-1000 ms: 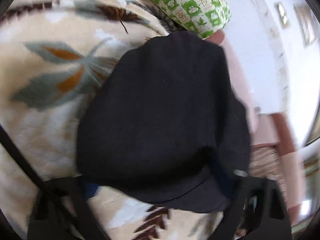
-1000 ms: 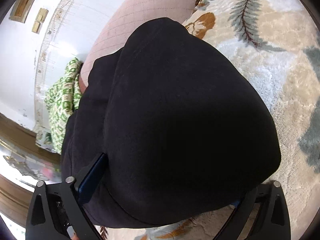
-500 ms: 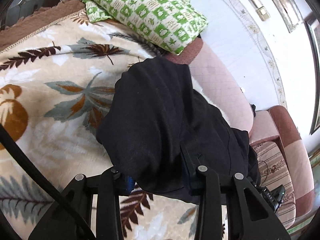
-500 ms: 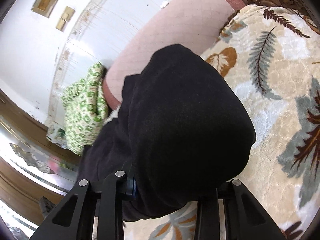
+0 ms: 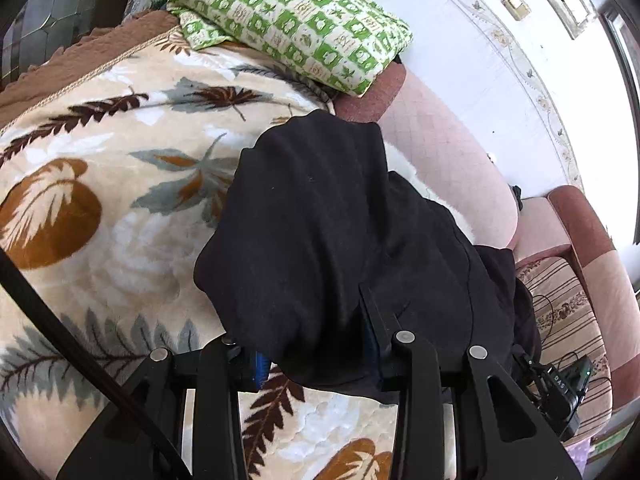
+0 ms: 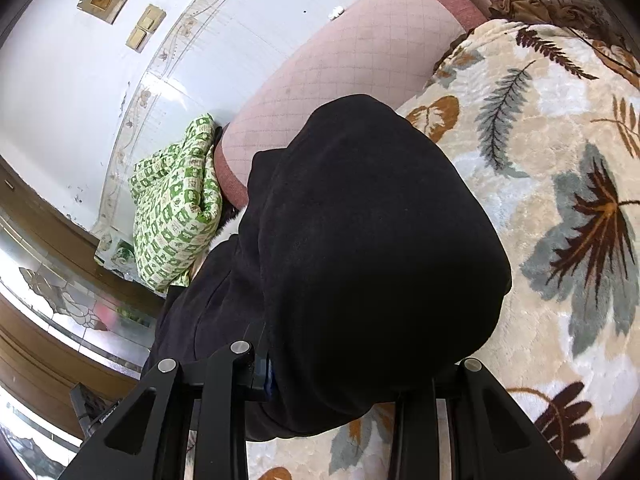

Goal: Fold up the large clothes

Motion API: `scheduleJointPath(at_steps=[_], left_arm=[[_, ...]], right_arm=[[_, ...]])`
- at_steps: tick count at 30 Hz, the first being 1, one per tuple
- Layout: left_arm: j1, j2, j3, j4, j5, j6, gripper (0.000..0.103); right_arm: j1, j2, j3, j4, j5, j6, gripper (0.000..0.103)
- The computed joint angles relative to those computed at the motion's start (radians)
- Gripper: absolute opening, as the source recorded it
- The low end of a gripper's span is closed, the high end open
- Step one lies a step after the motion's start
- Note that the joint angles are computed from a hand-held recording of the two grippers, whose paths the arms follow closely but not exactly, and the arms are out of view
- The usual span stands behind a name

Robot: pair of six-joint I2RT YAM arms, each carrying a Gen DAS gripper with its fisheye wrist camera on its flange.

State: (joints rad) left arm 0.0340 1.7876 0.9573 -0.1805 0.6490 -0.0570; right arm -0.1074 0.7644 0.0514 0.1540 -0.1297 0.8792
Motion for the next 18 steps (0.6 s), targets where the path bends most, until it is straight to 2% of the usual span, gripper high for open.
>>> scheduleJointPath(at_steps=[7,18], left_arm=[[-0.029,-0.024,-0.059,0.056,-0.073,-0.001,0.036],[-0.061,-0.058,-0.107,0.104,-0.154,-0.010,0.037]], right_arm=[[-0.005,0.092,-0.039,0.078,-0.002,0.009,0.035],[0.041,0.171,-0.011,0.086,0.063,-0.008,0.038]])
